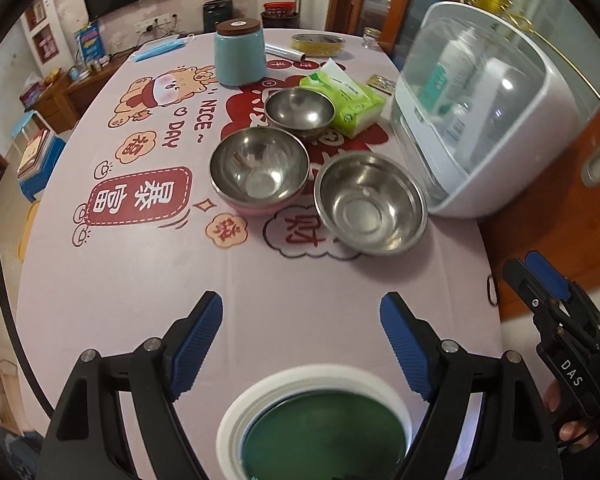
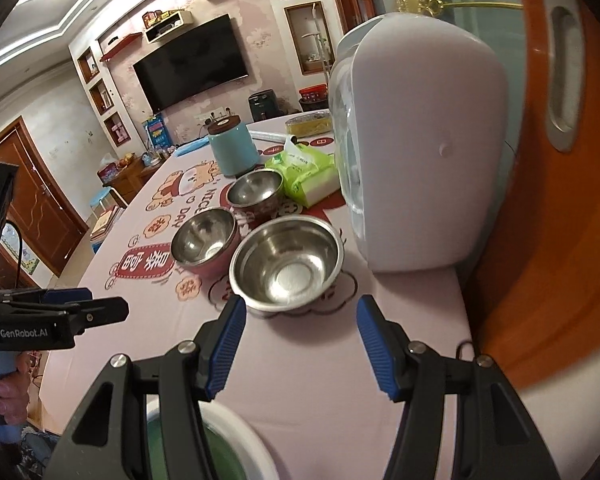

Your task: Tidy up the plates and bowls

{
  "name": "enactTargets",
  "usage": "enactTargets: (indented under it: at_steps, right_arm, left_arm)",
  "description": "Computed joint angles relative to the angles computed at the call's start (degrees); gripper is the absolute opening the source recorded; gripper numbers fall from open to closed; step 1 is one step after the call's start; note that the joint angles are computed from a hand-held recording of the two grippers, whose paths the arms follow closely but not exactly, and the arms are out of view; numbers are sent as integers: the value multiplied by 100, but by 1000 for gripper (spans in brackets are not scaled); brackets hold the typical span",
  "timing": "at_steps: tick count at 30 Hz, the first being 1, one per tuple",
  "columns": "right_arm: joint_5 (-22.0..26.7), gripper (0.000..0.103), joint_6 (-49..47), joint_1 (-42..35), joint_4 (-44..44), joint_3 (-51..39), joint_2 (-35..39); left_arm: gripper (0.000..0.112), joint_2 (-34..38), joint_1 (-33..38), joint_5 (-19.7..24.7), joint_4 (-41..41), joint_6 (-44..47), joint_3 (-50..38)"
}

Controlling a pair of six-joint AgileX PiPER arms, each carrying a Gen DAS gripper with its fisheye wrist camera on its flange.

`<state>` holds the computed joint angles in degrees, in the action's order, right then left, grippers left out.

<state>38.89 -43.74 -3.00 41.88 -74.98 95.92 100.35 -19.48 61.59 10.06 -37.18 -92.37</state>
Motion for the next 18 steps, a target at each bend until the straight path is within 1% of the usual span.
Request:
enactTargets:
  at_steps: [3, 7, 10, 14, 18]
  right_arm:
    - [-18, 58, 12, 25, 51, -429, 371]
    - [-11, 58, 56, 19, 137, -963, 834]
    - [-74, 58, 62, 54, 125, -1176, 1075]
    - [-42, 58, -18, 62, 199, -1371, 1381]
    - [-123, 58, -172, 79, 372, -1434, 1618]
  left_arm:
    - [80, 378, 65, 158, -19, -42, -510]
    - [80, 726, 101, 159, 79, -161, -919]
    - [80, 947, 127, 155, 89, -242, -1137]
    - [80, 1148, 174, -124, 31, -355, -1190]
    - [80, 1280, 238, -644, -68, -444, -1006]
